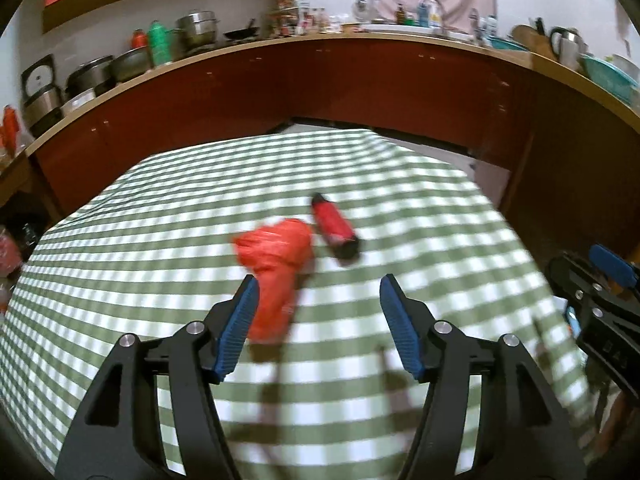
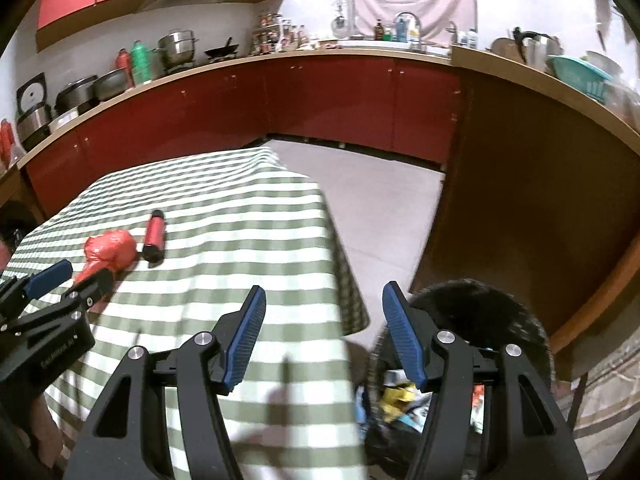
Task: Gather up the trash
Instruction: 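Move both open grippers back over the red bag and red can, then grasp the red can with the right gripper while the left grasps the red bag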
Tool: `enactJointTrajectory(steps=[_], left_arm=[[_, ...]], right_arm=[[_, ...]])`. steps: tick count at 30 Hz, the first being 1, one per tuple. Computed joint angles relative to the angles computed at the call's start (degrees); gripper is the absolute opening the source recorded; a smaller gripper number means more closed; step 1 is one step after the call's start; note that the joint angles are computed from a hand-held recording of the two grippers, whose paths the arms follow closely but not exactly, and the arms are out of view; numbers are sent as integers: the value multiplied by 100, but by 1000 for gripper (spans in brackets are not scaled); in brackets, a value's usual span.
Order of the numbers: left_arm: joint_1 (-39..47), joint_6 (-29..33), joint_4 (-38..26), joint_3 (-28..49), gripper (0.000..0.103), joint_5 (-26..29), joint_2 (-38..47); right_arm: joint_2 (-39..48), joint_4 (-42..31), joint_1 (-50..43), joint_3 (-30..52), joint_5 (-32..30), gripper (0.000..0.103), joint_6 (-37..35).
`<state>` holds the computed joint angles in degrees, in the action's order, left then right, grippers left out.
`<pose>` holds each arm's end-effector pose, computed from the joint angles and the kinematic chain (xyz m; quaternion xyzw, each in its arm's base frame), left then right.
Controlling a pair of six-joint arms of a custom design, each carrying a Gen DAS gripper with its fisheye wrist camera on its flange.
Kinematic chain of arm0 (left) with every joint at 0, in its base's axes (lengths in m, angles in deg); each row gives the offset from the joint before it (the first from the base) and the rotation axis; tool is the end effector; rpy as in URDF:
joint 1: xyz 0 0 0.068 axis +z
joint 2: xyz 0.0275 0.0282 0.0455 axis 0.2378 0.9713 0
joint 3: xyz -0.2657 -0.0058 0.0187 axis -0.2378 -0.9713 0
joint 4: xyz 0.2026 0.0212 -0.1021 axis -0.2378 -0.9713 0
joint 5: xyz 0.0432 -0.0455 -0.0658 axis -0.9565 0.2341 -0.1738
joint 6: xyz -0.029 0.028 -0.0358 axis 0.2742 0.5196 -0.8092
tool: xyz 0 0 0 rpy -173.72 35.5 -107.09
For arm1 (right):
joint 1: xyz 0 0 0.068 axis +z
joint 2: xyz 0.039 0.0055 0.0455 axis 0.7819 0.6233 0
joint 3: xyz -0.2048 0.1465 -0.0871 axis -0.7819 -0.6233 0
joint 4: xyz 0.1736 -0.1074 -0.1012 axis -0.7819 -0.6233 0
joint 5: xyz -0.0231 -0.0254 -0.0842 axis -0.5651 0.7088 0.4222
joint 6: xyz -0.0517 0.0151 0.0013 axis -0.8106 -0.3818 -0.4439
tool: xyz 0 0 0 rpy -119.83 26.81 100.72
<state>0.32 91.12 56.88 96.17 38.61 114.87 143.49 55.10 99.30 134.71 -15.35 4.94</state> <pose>0.3646 -0.0896 0.1074 0.1957 0.8912 -0.0444 0.4067 0.2693 0.2599 0.1060 0.1923 0.8891 -0.0731 0.4089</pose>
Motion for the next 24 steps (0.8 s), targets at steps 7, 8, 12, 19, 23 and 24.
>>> enactJointTrajectory(steps=[7,8,12,19,23,24], left_arm=[[367,160,-549,946,68,179,588],[386,221,-714,1148,68,218,708],[442,333,-1075,1633,54,379,1000],[624,528,-1327,1969,26,615,1273],[808,580,-1341,2025,24,686,1296],[865,584,-1391,2093,24,701,1323]], right_arm=[[533,-92,-126,975,-249,60,-552],[632,-132,-149,1155,-295,60,-631],[945,-335,-210,1747,-413,60,-866],[1528,-735,-281,2854,-609,60,-1204],[1886,-920,-328,3511,-744,60,-1455],[2006,-995,-337,3736,-786,60,-1516]])
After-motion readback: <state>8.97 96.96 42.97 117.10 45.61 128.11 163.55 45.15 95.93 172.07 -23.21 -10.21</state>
